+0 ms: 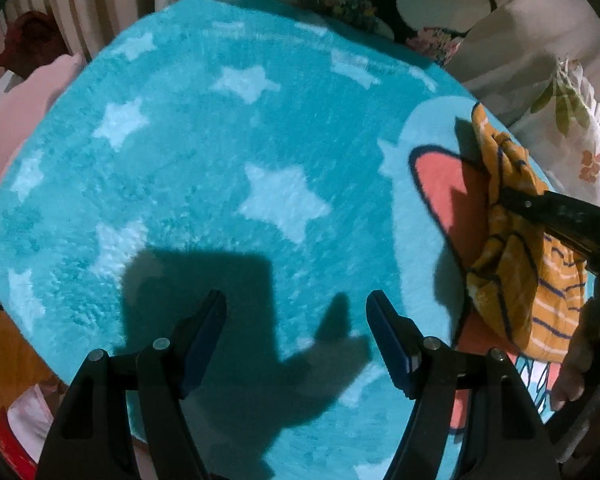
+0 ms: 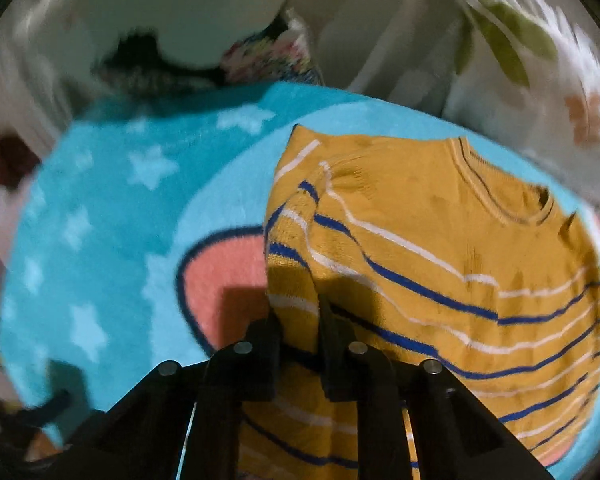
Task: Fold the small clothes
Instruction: 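Grasp the sweater side with the right gripper and fold it over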
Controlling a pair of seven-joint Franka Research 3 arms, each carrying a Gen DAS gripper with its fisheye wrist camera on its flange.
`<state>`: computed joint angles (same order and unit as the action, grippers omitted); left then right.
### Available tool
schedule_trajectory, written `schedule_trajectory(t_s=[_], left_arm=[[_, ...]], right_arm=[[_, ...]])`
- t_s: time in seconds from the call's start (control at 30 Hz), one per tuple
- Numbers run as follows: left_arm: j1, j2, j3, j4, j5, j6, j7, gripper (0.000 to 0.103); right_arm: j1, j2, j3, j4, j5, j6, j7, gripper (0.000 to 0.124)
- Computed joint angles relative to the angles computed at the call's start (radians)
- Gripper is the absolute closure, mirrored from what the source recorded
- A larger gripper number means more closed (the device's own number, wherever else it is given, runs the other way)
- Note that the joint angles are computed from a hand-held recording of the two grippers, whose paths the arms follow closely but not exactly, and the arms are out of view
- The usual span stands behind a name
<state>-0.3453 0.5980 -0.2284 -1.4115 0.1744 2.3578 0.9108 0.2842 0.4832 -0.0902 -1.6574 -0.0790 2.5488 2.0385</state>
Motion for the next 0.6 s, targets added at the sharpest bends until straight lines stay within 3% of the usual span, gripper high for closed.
schedule_trajectory(t_s=[0.23, 0.37, 0.43, 0.6], left_arm=[[-0.075, 0.011, 0.021, 0.069, 0.073, -0.045, -0.081, 0.032], [-0.125, 0.055, 0.006, 0.16, 0.087, -0.09, -0.081, 0.032], [-0.157, 0.088, 0.004, 0.222, 0.098, -0.116, -0.071, 0.032], [-0.247, 0.218, 0.007, 0.451, 0.1, -0.213, -0.04, 0.032]], right_arm=[[-0.18, -0.172, 0.121, -0.238, 0.362, 0.212, -0.229, 0.109], [-0.249, -0.285, 0.143, -0.368, 0.574, 0.28, -0.395, 0.11], [-0.278, -0.348, 0.129, -0.437, 0.673, 0.305, -0.487, 0.11], [-0.322, -0.437, 0.043, -0.566, 0.778, 0.345, -0.591, 0.11]])
